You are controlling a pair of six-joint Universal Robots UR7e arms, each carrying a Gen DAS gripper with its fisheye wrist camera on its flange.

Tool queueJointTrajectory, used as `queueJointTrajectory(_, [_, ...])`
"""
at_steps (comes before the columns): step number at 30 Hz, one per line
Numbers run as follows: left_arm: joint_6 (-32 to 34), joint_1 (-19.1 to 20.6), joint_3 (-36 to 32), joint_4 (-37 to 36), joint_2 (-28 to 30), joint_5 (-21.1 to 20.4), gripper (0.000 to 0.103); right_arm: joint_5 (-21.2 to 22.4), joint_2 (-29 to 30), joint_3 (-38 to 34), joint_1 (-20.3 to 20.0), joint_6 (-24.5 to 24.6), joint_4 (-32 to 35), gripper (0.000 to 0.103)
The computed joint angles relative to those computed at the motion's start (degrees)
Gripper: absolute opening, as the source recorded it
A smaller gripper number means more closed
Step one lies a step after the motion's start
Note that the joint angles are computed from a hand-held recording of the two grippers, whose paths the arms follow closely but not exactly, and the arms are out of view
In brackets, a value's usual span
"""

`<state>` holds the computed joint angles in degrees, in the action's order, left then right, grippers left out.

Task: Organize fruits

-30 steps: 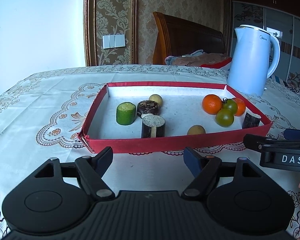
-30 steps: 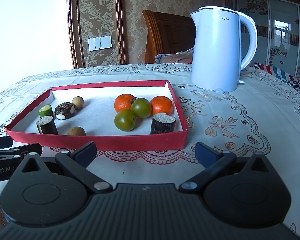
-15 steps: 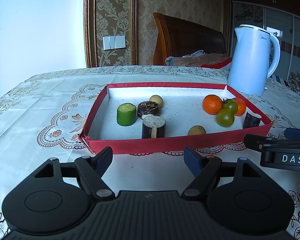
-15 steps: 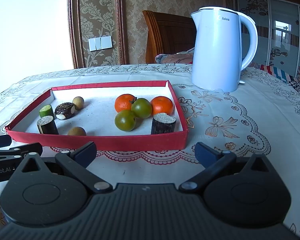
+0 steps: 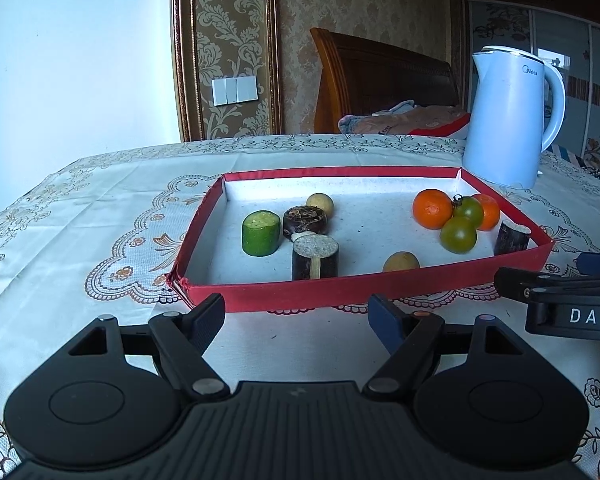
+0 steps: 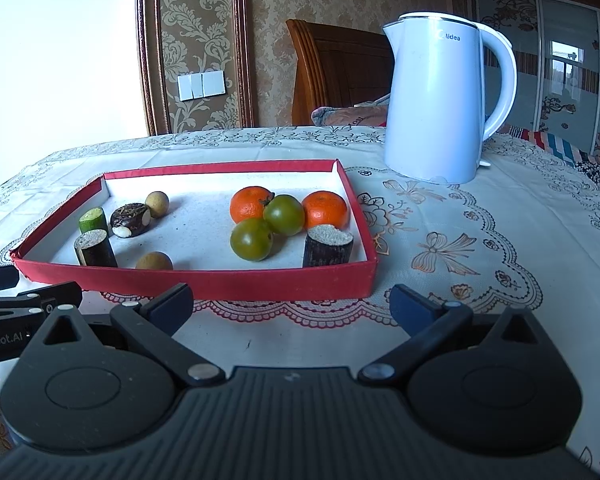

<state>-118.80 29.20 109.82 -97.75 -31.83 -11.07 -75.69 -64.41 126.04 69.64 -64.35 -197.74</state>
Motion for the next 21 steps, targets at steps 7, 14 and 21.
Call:
queueJointTrajectory(7, [-7.18,-0.27,-2.19,10.04,0.4,0.37,0.079,-0.2,0.16,-0.08,0.08,-0.21,-0.01,0.103])
queueJointTrajectory(14, [-11.44,-0.63,-3.2,15.39,0.63,1.01,0.079,-0.08,0.17,-0.14,0.08,-0.33,0.07,0.103])
queueJointTrajectory(21, [-9.28,-0.52,-2.26,12.38,0.24,1.08,0.079,-0.11,0.11,-0.08,0.06,-0.35,0.1,0.103])
